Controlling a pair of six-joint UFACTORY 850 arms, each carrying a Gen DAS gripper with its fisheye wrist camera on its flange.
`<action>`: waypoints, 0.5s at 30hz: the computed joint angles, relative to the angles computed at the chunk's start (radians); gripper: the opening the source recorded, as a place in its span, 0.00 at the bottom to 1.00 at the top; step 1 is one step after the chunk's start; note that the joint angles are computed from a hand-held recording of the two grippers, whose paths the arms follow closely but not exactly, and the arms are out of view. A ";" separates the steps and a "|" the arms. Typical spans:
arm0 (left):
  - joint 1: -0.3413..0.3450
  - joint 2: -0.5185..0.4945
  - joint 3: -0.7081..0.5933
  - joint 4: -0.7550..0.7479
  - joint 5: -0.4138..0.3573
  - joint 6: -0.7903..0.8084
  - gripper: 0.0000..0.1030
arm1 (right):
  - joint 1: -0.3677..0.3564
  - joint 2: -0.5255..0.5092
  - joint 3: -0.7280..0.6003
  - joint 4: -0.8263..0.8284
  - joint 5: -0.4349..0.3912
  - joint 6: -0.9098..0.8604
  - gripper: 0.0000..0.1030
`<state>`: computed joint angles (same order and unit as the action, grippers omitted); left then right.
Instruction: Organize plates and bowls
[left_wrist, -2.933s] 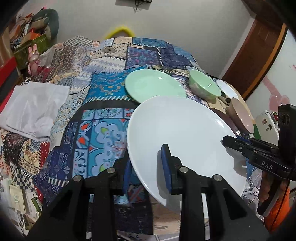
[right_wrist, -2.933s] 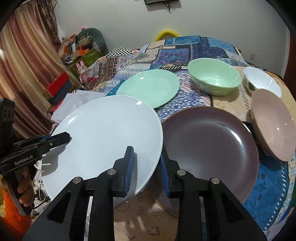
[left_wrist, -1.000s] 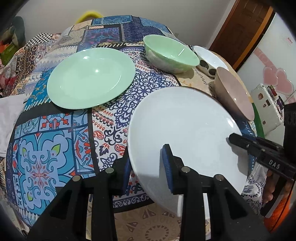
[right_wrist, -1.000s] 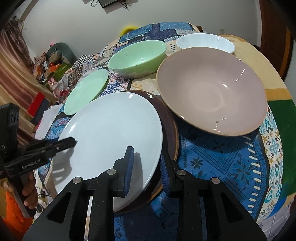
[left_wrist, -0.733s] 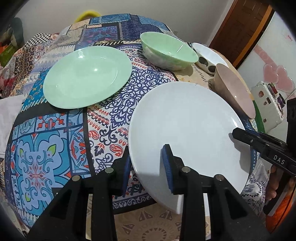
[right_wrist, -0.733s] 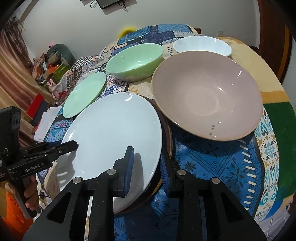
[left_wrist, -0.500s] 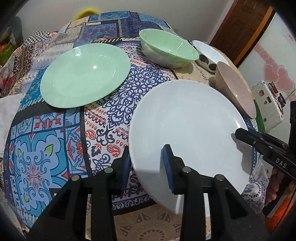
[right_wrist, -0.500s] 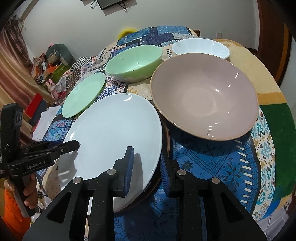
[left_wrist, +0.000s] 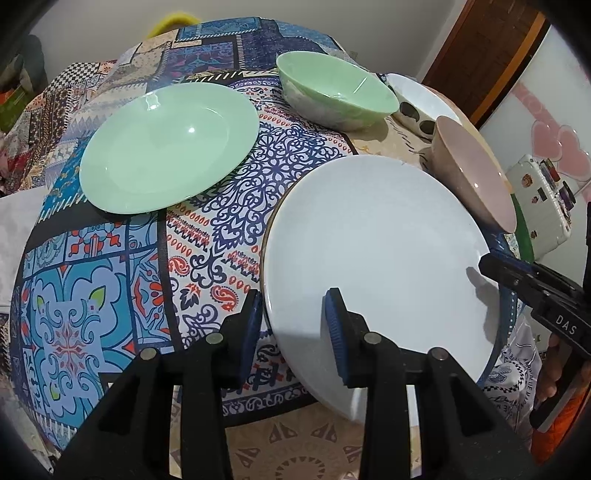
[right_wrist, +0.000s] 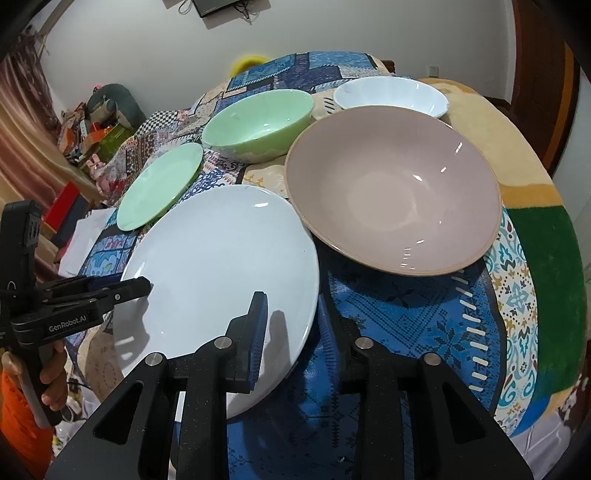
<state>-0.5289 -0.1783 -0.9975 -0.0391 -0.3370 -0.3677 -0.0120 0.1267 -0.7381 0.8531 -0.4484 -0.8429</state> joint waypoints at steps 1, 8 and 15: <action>-0.003 0.003 0.002 0.028 -0.003 -0.029 0.33 | 0.004 0.005 0.002 -0.012 0.007 0.012 0.27; -0.006 0.078 0.048 0.212 0.004 -0.214 0.39 | 0.031 0.047 0.005 -0.074 0.030 0.038 0.31; 0.015 0.199 0.102 0.501 0.014 -0.492 0.58 | 0.085 0.062 -0.023 -0.043 0.063 -0.018 0.42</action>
<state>-0.5140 0.0205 -0.8956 0.4623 -0.3229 -0.8601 0.0726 0.1887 -0.7612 0.8100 -0.3859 -0.8610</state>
